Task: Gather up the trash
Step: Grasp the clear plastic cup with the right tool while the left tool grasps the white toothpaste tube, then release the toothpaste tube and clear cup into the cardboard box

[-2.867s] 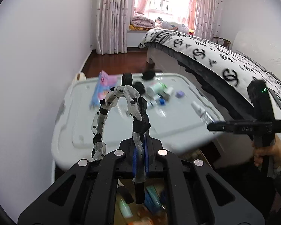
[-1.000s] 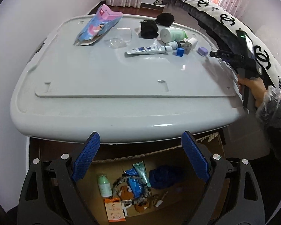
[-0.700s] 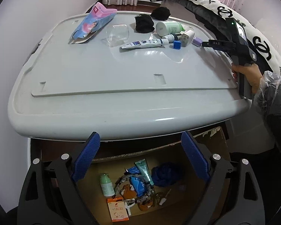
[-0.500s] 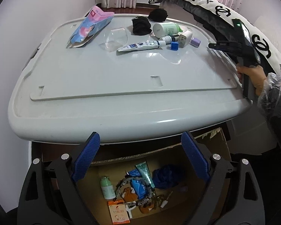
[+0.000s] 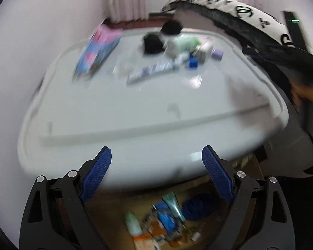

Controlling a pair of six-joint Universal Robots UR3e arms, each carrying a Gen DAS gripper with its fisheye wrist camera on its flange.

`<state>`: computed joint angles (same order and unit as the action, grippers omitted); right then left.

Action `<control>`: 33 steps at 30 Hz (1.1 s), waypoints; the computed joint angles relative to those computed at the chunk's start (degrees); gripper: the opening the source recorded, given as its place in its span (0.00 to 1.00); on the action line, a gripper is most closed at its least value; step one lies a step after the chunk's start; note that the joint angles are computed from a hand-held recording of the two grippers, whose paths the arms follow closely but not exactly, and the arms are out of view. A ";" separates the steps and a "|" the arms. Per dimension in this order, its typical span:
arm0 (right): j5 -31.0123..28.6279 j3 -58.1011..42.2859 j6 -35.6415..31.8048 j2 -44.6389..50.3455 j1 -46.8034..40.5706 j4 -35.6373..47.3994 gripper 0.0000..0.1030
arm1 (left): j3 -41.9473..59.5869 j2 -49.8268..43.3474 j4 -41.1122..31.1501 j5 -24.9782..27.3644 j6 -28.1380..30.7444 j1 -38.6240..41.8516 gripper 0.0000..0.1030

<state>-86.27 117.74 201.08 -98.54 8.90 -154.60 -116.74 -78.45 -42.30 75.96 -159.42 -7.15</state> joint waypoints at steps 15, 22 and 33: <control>-8.41 -0.84 14.32 -4.94 18.75 -1.94 0.18 | 50.25 -47.65 -6.38 -0.11 17.51 -9.36 0.70; -5.82 -1.30 13.84 -3.39 16.93 -3.48 0.19 | 46.72 -45.28 -8.08 -8.89 11.82 -4.15 0.21; -8.04 -5.08 14.14 1.97 21.62 -2.68 0.19 | 14.49 -12.27 -3.43 -11.64 4.27 4.92 0.20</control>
